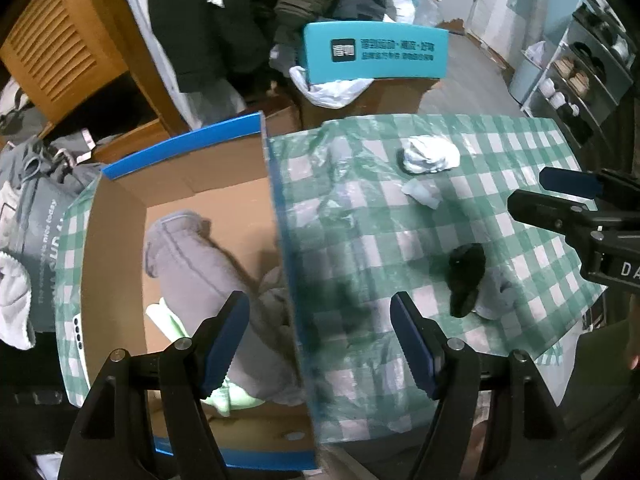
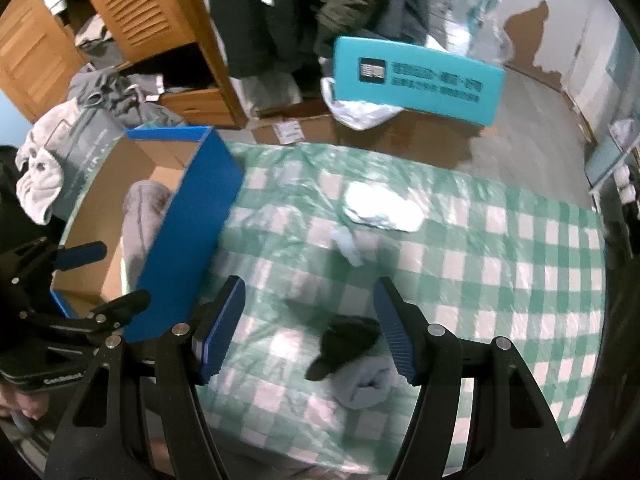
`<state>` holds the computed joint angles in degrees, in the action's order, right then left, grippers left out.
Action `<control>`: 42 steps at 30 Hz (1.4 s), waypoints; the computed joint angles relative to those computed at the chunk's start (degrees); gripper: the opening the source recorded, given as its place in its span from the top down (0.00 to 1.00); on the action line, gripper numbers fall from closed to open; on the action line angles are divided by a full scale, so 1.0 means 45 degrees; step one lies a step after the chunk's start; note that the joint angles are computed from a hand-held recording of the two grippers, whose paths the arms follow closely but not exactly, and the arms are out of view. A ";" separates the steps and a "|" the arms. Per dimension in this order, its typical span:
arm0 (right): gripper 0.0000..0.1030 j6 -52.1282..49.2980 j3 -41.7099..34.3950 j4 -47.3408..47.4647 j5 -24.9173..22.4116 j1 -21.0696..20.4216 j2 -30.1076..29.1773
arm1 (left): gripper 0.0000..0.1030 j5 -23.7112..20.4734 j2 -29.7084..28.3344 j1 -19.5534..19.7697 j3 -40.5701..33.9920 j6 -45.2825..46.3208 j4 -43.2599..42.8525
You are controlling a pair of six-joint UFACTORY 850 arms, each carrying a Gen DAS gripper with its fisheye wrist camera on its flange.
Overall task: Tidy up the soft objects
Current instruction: 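Move both tools back over the table toward the black and grey socks, then grasp the grey sock with the right tool while the left tool approaches the black sock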
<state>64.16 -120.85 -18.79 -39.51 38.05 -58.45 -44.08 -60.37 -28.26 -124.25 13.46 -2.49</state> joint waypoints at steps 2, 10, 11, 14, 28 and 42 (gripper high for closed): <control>0.36 0.0256 0.0670 -0.0098 0.0224 -0.0037 0.0349 | 0.28 -0.0017 -0.0008 -0.0096 0.0001 0.0028 -0.0038; 0.36 0.0952 0.2547 -0.0316 0.0678 -0.0098 0.1210 | 0.28 -0.0895 -0.0761 -0.0439 -0.1021 0.0033 -0.0216; 0.36 0.1013 0.2761 -0.0307 0.0723 -0.0112 0.1298 | 0.28 -0.0982 -0.0851 -0.0465 -0.1139 -0.0004 -0.0219; 0.36 0.1051 0.3287 -0.0161 0.0930 -0.0166 0.1475 | 0.28 -0.1308 -0.1168 -0.0551 -0.1536 -0.0079 -0.0306; 0.36 -0.0072 0.4435 0.1936 0.1566 -0.0293 0.1392 | 0.28 -0.2141 -0.2272 -0.0995 -0.2578 -0.0333 -0.0135; 0.36 -0.2102 0.4088 0.3957 0.1735 -0.0288 0.0662 | 0.28 -0.2192 -0.2462 -0.1294 -0.2287 -0.0304 0.0371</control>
<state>54.71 -102.45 -0.98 -31.70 36.76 -55.47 -53.95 -71.45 -34.08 -134.54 12.09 -0.82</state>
